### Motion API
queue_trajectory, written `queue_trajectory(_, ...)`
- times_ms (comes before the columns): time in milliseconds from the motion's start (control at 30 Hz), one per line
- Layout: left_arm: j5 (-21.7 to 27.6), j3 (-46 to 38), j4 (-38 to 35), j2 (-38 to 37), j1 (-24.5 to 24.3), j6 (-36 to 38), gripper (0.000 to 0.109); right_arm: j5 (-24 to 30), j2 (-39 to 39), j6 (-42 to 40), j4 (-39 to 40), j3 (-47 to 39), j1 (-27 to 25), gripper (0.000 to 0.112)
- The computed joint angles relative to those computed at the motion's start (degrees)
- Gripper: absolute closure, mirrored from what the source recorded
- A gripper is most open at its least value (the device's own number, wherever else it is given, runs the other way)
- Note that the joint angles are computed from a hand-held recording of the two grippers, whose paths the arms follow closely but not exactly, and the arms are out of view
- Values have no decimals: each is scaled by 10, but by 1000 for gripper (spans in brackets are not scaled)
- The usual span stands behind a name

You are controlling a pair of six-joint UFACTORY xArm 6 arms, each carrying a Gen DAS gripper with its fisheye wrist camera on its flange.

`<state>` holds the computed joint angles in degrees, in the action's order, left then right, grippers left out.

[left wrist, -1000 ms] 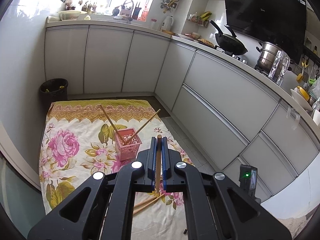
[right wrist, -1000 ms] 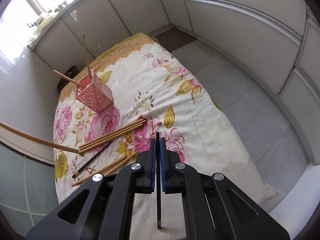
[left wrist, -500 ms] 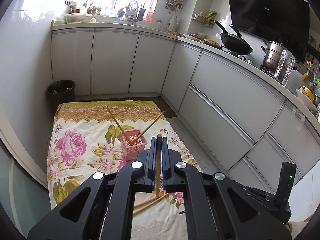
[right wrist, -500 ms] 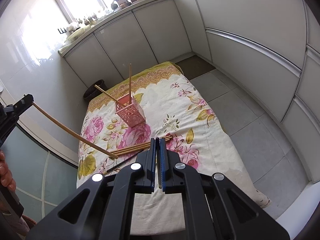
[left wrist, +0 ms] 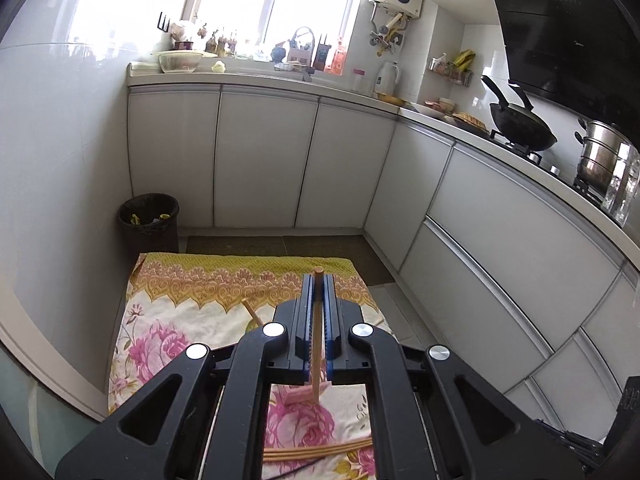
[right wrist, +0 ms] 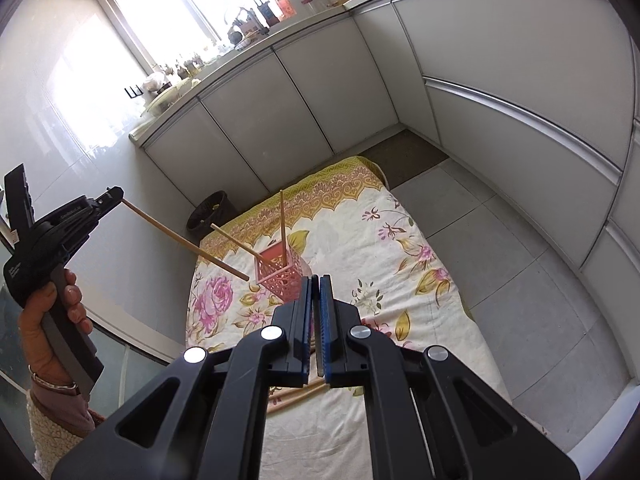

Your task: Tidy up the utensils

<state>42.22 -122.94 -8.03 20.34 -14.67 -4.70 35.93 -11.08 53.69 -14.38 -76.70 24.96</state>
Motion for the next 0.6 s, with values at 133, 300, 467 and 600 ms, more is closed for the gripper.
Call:
queue_trajectory(133,40,-128,31,97,3,-32,105,-3,18,-14,12,-15,-12,108)
queue_trajectory(300,113,-243,31,193,1,-26,104,-9,47,-28,31,-40,-23,108)
queue_trajectory(467,57,-59,10,101,6,-28,79,-15,95,-40,40,-100,-26,108)
queue_trajectory(600,-54,112,3,-11,11,-40,71,-13,151,-39,22,-180,-23,108)
